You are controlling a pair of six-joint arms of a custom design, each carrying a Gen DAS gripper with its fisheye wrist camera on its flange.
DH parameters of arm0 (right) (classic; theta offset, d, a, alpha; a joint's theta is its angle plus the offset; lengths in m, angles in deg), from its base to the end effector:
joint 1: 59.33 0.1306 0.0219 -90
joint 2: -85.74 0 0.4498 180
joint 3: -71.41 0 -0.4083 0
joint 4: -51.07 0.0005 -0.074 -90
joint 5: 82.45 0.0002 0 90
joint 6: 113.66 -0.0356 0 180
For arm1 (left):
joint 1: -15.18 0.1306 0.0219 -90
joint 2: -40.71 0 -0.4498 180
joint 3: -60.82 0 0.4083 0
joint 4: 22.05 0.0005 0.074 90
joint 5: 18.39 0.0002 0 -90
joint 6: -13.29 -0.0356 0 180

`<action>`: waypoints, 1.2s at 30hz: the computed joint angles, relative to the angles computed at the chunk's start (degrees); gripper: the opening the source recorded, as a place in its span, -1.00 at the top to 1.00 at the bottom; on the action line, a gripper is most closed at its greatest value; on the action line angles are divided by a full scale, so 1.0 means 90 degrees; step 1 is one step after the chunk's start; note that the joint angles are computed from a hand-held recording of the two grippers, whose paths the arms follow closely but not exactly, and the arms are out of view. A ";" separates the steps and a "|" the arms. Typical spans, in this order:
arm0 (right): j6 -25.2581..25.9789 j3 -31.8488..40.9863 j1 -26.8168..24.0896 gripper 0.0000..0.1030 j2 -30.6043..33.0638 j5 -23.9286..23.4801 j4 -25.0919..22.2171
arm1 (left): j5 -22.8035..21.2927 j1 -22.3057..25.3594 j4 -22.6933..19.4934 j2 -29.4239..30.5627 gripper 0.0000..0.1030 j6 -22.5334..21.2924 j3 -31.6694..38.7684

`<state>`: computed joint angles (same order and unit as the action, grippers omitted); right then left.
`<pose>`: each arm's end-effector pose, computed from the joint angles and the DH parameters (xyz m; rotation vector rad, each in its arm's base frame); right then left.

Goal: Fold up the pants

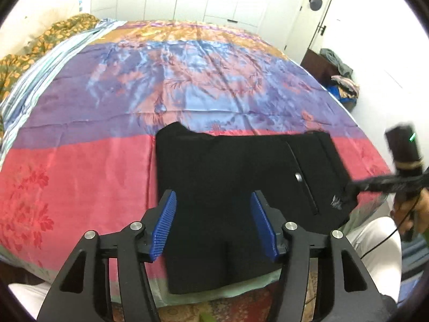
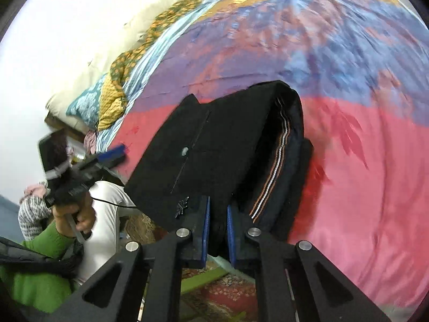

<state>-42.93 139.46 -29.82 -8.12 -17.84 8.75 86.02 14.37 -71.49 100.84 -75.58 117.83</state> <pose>0.3687 0.2256 0.3602 -0.4049 2.7010 0.8567 0.2712 -0.0132 0.4122 0.0991 2.4744 -0.3269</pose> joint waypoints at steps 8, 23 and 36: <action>-0.0382 -0.0363 0.0056 0.50 -0.0136 0.0752 0.0285 | -0.0977 -0.0699 0.0180 0.0032 -0.09 -0.0367 -0.0665; -0.0097 0.0754 0.0688 0.49 0.1140 0.2358 0.0572 | -0.1303 -0.0946 0.0161 -0.0083 -0.13 -0.0260 -0.0725; -0.0329 -0.0163 0.2319 0.48 -0.0347 0.4001 0.0592 | -0.1453 -0.1007 0.0133 -0.0033 -0.18 -0.0090 -0.0715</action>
